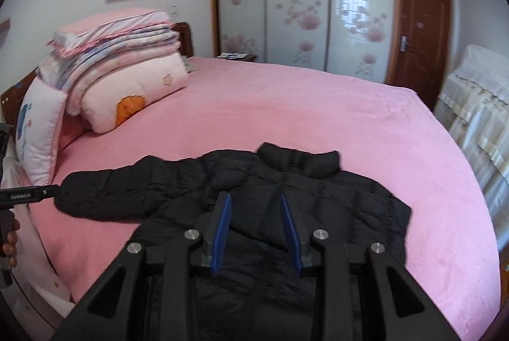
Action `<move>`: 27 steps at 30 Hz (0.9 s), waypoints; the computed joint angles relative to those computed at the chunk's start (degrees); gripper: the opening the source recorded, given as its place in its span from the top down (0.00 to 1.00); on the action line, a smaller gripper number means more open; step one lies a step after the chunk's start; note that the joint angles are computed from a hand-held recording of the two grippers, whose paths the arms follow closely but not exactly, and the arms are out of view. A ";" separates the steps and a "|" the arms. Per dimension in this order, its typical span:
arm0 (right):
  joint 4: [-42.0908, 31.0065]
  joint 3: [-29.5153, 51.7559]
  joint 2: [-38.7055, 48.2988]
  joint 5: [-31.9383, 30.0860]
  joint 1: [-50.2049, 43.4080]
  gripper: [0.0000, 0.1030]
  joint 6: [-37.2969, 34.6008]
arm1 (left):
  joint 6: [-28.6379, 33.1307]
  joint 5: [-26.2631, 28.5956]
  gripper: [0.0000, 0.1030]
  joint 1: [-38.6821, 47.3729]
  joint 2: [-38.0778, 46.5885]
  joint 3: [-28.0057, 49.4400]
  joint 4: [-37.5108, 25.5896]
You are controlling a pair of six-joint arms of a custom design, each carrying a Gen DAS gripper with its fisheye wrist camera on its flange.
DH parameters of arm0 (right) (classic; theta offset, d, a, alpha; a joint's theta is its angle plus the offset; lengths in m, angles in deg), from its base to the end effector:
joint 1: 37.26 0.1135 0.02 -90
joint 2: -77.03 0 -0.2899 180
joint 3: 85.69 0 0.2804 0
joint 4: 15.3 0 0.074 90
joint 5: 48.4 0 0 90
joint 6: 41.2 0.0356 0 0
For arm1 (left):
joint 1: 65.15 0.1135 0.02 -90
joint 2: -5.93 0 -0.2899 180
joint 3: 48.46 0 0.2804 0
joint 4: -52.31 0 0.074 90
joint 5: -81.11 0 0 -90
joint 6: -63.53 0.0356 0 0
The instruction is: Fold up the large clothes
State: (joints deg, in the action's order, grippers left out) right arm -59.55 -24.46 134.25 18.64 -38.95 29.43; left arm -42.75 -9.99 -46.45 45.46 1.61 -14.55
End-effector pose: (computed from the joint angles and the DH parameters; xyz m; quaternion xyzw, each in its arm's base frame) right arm 0.2246 0.0073 0.3079 -0.2194 0.8656 0.1022 0.4384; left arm 0.1256 0.0432 0.2581 -0.2903 0.9120 0.0153 0.2894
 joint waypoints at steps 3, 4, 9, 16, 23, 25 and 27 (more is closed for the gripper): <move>3.37 -1.13 -0.17 6.60 9.91 0.69 3.27 | 10.53 9.75 0.13 17.92 4.77 -1.12 2.30; 4.36 -1.36 0.03 8.56 13.12 0.69 4.02 | 12.74 12.92 0.13 22.71 8.02 -1.33 3.27; 8.49 -1.15 4.97 15.98 26.75 0.69 8.04 | 15.07 21.82 0.13 37.22 25.40 -2.49 10.54; 14.16 -1.60 14.39 21.63 38.43 0.69 12.33 | 8.72 25.80 0.14 41.91 41.61 -2.69 23.00; 18.00 -3.41 18.87 22.68 43.23 0.69 11.71 | -2.54 21.35 0.14 40.49 55.19 2.50 29.71; 18.70 -3.93 19.59 23.17 43.63 0.69 11.64 | -5.58 20.10 0.14 39.74 57.99 3.46 31.00; 18.91 -4.12 20.54 22.96 43.36 0.69 11.65 | -7.01 18.11 0.14 38.30 58.49 3.56 32.09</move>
State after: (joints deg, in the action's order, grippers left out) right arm -40.64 -28.58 154.79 41.60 4.41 41.08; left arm -49.76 8.12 -8.15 103.95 5.17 17.53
